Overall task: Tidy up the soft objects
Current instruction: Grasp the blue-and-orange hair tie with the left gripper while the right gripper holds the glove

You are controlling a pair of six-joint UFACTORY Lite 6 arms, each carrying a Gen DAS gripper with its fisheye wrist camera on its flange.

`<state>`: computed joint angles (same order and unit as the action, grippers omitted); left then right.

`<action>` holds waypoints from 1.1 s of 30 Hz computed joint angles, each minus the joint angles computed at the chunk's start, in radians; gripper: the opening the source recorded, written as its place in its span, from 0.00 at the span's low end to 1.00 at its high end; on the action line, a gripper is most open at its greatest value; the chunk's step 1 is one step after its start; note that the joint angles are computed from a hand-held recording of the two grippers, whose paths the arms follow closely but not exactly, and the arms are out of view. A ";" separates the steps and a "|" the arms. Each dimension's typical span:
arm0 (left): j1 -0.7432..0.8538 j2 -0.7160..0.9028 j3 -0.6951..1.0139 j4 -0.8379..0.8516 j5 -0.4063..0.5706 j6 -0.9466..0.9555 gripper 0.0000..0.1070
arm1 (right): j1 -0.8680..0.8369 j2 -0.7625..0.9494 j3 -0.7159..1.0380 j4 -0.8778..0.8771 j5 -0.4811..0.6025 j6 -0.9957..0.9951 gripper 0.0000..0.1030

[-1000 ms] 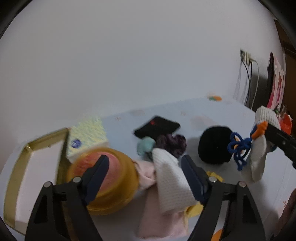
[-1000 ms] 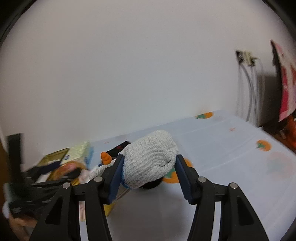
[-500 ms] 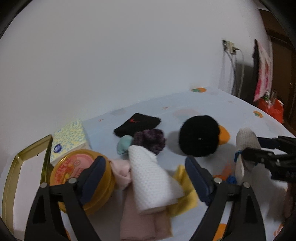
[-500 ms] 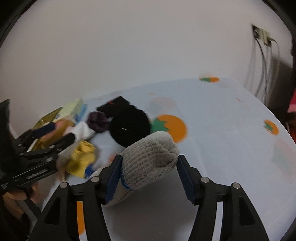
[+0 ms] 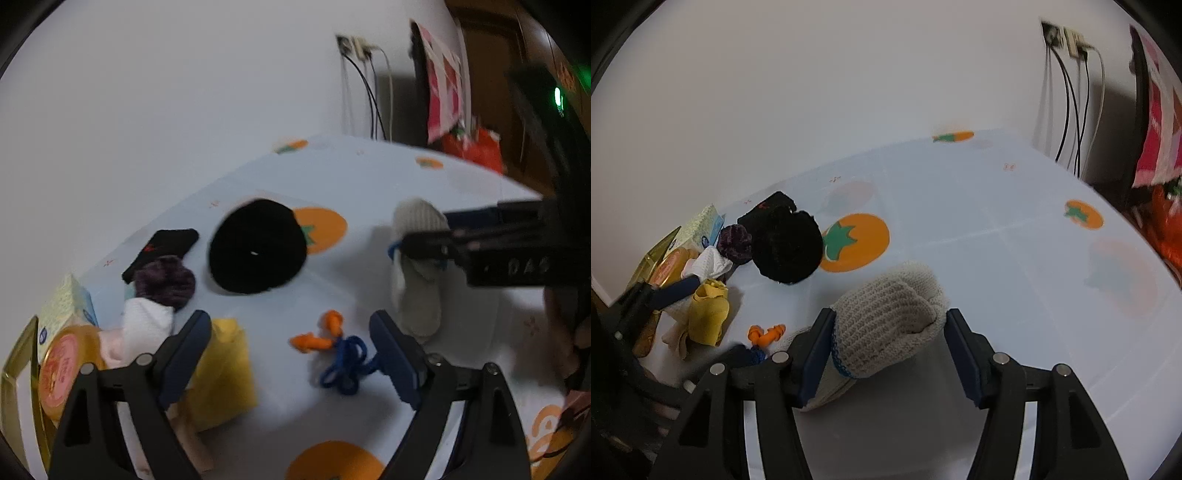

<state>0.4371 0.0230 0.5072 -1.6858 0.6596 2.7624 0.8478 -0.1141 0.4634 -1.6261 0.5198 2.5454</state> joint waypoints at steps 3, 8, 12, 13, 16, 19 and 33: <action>-0.065 0.009 0.003 -0.019 -0.075 -0.010 0.59 | -0.018 -0.007 -0.020 -0.044 -0.015 0.062 0.61; -0.107 0.049 0.060 0.125 -0.119 -0.218 0.51 | -0.053 -0.003 -0.037 -0.124 -0.047 0.149 0.61; -0.057 0.093 0.122 0.316 -0.048 -0.392 0.29 | -0.053 0.021 -0.022 -0.106 -0.048 0.132 0.61; -0.050 0.108 0.132 0.354 -0.022 -0.429 0.26 | -0.054 0.031 -0.015 -0.105 -0.050 0.131 0.61; -0.014 0.095 0.115 0.375 0.001 -0.412 0.15 | -0.074 0.053 -0.002 -0.124 -0.080 0.133 0.61; 0.028 0.105 0.119 0.388 0.039 -0.407 0.10 | -0.054 0.071 0.019 -0.055 -0.056 0.069 0.61; 0.488 0.204 0.313 0.527 0.544 -0.343 0.10 | 0.251 0.022 0.075 0.112 0.284 0.129 0.60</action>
<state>0.9250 0.2272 0.8201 -1.1583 1.2039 2.4198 1.0992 -0.0924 0.5387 -1.5138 0.8037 2.6746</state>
